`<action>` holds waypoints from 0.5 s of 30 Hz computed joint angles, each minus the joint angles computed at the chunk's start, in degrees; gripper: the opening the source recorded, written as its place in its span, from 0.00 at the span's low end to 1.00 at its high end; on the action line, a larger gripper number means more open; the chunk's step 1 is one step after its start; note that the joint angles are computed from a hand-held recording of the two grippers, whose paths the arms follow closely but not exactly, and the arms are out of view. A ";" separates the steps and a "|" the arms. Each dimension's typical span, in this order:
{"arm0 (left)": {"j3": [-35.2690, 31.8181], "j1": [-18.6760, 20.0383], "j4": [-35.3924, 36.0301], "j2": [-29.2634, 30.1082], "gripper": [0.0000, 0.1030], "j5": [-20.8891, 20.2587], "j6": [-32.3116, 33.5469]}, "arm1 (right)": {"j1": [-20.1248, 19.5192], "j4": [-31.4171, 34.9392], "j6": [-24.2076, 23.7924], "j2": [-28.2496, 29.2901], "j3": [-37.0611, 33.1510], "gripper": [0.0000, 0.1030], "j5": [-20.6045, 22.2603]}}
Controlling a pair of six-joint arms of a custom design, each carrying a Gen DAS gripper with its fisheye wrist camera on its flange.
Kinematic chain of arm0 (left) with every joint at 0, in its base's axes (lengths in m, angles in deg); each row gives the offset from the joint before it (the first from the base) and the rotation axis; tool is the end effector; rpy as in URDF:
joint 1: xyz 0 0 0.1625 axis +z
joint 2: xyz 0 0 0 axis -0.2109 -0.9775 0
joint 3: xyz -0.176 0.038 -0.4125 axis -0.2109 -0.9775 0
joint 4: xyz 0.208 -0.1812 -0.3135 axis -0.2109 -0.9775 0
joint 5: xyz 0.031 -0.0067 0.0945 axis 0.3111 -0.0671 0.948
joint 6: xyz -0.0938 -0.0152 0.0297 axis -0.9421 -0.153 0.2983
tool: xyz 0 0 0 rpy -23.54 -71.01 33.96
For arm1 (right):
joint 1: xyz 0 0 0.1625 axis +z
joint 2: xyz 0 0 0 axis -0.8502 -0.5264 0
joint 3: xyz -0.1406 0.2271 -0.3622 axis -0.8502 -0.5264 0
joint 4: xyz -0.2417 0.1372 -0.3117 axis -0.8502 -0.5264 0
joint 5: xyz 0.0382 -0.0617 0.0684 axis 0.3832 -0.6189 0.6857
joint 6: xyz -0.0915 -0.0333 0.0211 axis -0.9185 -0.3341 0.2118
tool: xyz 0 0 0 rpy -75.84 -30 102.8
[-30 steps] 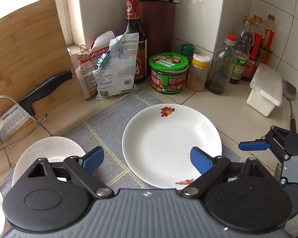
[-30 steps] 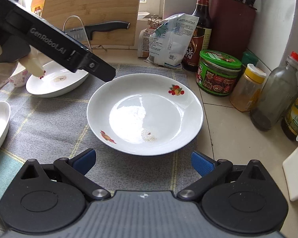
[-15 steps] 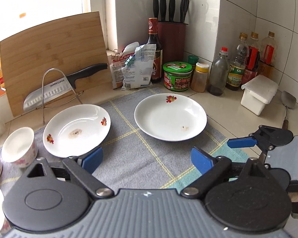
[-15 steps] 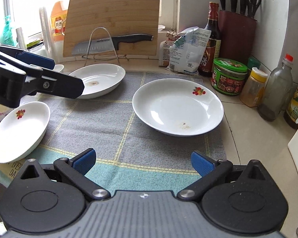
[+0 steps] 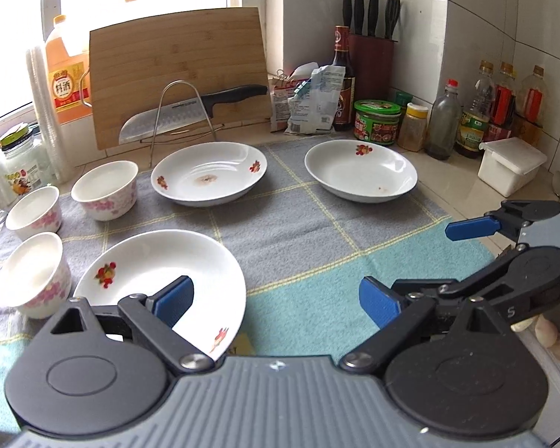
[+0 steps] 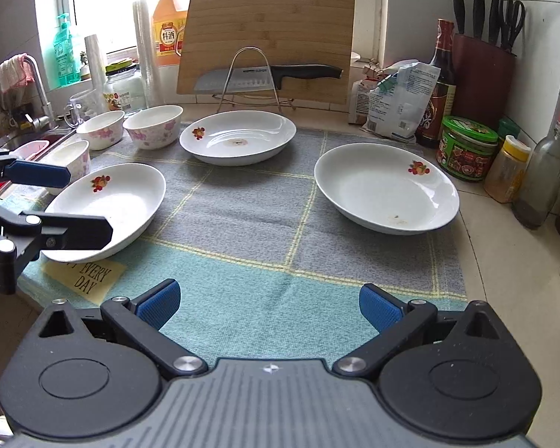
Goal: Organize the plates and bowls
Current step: 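Move the right gripper toward the large white fruit-print plate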
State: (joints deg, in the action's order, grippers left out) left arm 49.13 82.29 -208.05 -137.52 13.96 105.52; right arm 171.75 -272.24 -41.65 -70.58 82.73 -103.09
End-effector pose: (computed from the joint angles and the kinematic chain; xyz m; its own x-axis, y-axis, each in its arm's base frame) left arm -0.0195 -0.6108 0.3504 -0.6695 0.2510 -0.6991 0.6645 0.6230 -0.4127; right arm 0.3697 -0.6405 -0.0714 -0.6693 -0.3962 0.6286 -0.6991 0.6222 -0.3523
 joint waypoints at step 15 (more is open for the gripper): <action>3.30 4.92 0.93 -4.33 0.92 3.40 -1.25 | 1.25 7.92 3.55 3.53 -5.00 1.00 0.34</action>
State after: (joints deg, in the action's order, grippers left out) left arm 52.43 87.21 -207.12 -141.85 17.37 104.27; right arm 172.99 -264.32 -38.10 -67.05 77.74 -102.75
